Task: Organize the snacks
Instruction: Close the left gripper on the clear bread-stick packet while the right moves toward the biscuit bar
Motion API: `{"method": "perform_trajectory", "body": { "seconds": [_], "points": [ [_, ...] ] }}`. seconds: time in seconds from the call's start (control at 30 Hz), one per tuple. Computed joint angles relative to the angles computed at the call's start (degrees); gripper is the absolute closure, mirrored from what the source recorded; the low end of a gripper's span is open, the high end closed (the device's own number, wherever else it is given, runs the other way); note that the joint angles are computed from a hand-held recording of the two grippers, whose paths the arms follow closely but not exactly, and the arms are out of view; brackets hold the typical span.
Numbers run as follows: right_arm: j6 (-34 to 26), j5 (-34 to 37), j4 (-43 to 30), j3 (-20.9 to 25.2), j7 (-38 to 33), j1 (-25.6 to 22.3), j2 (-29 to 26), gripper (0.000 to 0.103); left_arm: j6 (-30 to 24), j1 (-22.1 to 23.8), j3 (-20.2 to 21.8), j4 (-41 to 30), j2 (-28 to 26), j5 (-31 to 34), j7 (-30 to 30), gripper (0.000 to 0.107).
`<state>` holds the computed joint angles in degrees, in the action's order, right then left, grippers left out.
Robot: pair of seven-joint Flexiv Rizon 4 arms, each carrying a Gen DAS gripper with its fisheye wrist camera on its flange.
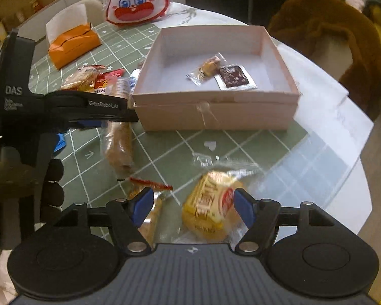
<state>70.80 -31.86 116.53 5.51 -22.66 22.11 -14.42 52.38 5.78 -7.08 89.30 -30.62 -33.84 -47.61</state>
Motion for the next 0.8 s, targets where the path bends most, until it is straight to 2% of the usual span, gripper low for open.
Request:
{"method": "perform_trajectory", "body": {
  "seconds": [0.1, 0.27, 0.33, 0.4, 0.47, 0.53, 0.67, 0.8],
  "points": [
    [0.12, 0.74, 0.23, 1.02, -1.36, 0.55, 0.06, 0.03, -2.47, 2.24, -0.61, 3.4, 2.61, -3.48, 1.92, 0.07],
    [-0.46, 1.12, -1.04, 1.41, -1.89, 1.74, -0.61, 0.03, -7.29, 4.81, 0.68, 10.98, 8.79, -9.3, 10.1, 0.071],
    [-1.11, -2.64, -0.65, -0.11, 0.35, 3.21, -0.19, 0.03, -7.86, 4.59, 2.0, 13.45, 10.74, -10.6, 12.25, 0.071],
    [-2.31, -9.87, 0.37, -2.12, 4.39, 4.76, 0.64, 0.03, -6.1, 3.98, 3.43, 15.89, 12.44, -11.67, 13.44, 0.071],
    [-2.9, -14.63, 1.07, -2.02, 6.33, 4.78, 1.33, 0.03, -4.7, 3.49, 4.56, 16.99, 13.2, -11.8, 13.18, 0.071],
    [-1.85, -12.43, 1.06, 0.31, 3.03, 3.48, 1.33, 0.029, -5.17, 3.63, 5.34, 17.32, 13.55, -11.69, 12.61, 0.071],
    [-1.21, -3.22, -0.07, 4.24, -4.36, 2.79, -0.21, 0.029, -7.03, 4.2, 5.99, 17.38, 13.88, -11.55, 12.76, 0.071],
    [-4.97, -3.14, -1.84, 2.57, -3.31, 5.5, -2.33, 0.029, -8.01, 4.12, 6.01, 17.77, 14.11, -12.02, 13.44, 0.071]
  ]
}}
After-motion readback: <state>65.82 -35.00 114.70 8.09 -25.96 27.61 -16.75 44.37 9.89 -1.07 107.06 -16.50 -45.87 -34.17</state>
